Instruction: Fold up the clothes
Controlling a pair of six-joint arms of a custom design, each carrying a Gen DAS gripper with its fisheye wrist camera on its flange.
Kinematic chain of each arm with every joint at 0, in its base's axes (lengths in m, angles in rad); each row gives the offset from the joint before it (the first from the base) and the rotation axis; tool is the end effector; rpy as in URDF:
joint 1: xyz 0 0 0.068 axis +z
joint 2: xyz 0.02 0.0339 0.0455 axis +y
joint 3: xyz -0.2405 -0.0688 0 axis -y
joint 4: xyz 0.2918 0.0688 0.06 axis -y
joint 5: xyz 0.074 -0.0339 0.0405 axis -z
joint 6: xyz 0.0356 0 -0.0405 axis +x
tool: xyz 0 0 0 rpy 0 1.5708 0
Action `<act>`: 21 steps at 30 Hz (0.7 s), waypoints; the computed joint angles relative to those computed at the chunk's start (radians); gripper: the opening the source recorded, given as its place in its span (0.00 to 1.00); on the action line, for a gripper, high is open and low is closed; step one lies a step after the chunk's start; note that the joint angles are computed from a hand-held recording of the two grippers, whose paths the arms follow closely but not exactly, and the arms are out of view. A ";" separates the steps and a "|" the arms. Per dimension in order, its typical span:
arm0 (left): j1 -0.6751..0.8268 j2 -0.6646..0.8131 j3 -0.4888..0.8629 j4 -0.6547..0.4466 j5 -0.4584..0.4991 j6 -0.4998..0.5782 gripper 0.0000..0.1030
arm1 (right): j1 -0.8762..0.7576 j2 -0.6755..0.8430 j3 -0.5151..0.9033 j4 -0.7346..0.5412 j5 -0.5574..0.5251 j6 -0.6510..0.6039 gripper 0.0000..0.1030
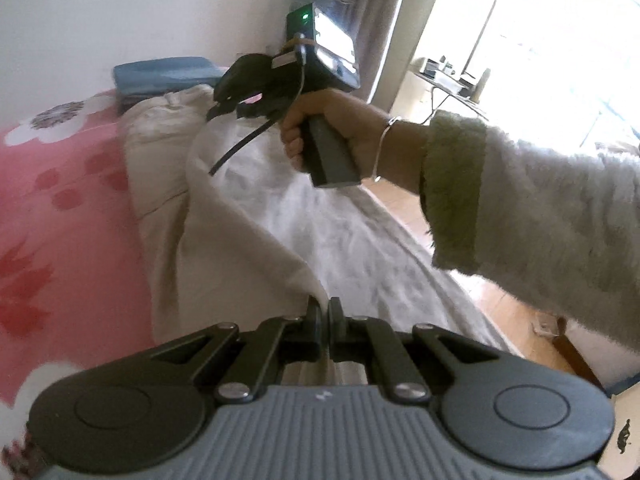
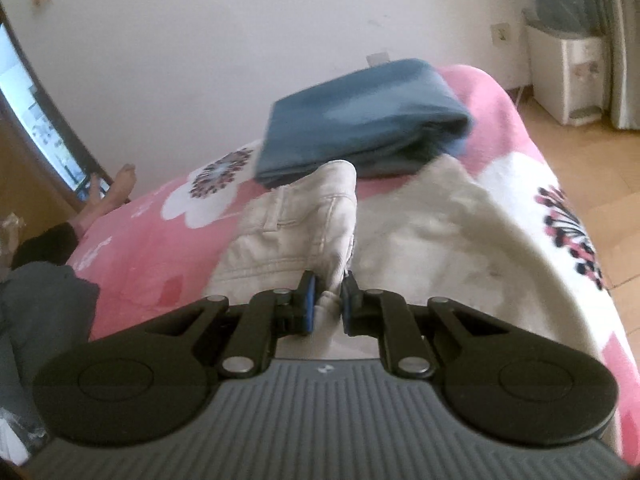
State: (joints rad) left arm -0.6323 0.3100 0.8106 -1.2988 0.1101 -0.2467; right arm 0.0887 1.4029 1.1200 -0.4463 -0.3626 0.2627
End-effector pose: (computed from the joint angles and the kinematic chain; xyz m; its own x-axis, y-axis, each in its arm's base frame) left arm 0.0739 -0.0590 0.3012 -0.7187 0.2257 -0.6576 0.4886 0.8369 -0.2468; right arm 0.3542 0.0442 0.2553 -0.7308 0.1788 -0.6587 -0.1621 0.8921 0.4219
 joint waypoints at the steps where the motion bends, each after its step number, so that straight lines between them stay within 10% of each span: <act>1: 0.015 0.022 0.002 0.021 0.019 0.010 0.04 | -0.010 0.010 0.001 0.006 -0.006 0.002 0.11; 21: 0.079 0.165 -0.019 0.169 0.161 0.032 0.04 | -0.184 0.147 0.074 0.016 -0.085 -0.014 0.10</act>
